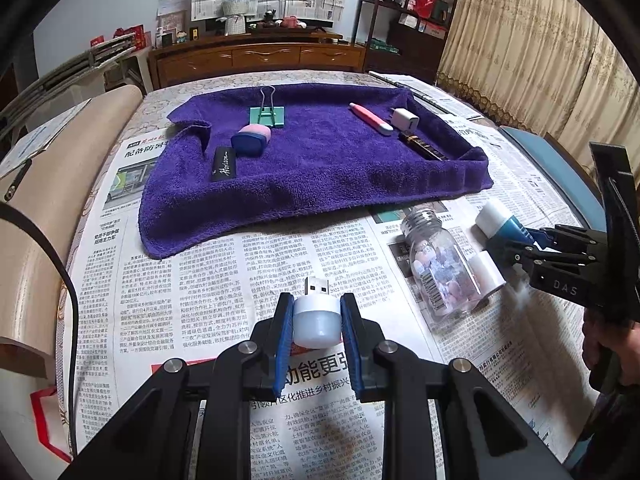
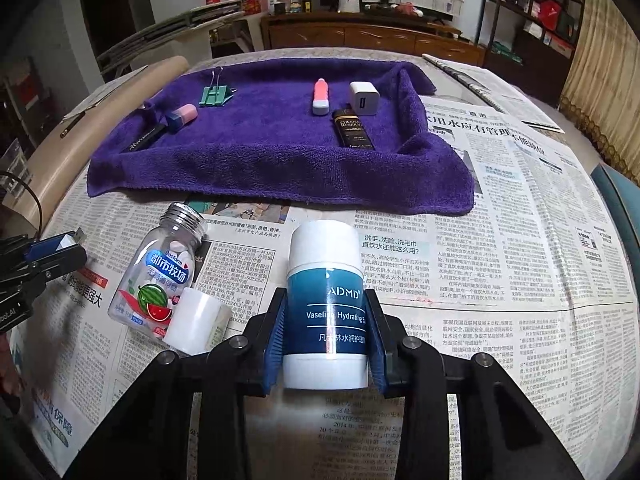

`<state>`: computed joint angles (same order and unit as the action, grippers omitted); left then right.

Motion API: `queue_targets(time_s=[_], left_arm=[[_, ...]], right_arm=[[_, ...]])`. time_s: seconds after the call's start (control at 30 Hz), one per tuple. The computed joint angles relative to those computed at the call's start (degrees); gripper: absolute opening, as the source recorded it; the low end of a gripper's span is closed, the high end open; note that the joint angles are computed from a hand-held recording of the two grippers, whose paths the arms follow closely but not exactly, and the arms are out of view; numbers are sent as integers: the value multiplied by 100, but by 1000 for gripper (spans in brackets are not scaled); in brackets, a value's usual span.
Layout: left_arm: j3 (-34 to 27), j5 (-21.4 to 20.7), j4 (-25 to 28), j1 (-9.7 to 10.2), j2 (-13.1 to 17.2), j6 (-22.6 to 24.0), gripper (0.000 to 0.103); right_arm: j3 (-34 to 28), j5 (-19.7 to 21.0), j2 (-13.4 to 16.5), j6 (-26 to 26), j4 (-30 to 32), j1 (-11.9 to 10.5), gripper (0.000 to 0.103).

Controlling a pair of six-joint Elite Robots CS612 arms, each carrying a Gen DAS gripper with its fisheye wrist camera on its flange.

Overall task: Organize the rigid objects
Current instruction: 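Grasp the white USB light with the left gripper while the right grasps the Vaseline stick, then set the USB light on the towel with the left gripper while the right sets the Vaseline stick there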

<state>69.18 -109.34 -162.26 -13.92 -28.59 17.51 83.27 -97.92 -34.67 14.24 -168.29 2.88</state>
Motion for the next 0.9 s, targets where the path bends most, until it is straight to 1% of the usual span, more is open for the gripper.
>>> queue_targets(time_s=[0.1, 0.17, 0.3, 0.4, 0.5, 0.63, 0.73, 0.9], left_arm=[[6, 65, -9, -10, 3, -24, 22], [-5, 17, 9, -6, 7, -7, 22], [-40, -16, 6, 7, 1, -58, 22], [-105, -34, -1, 15, -5, -131, 22], [-179, -21, -13, 21, -11, -202, 22], [-372, -155, 103, 43, 20, -370, 22], [-525, -151, 158, 26, 58, -420, 22], [-893, -137, 372, -23, 195, -465, 22]], right_arm=[[25, 6, -21, -26, -1, -5, 36], [27, 67, -40, -68, 86, -15, 36], [96, 145, -82, -125, -7, -31, 36], [149, 368, -127, 23, -54, -92, 36], [150, 404, -157, 3, -94, -100, 36], [157, 482, -211, 38, -186, -114, 36], [99, 598, -240, 16, -194, -137, 36], [-89, 636, -241, -104, -161, -167, 36]])
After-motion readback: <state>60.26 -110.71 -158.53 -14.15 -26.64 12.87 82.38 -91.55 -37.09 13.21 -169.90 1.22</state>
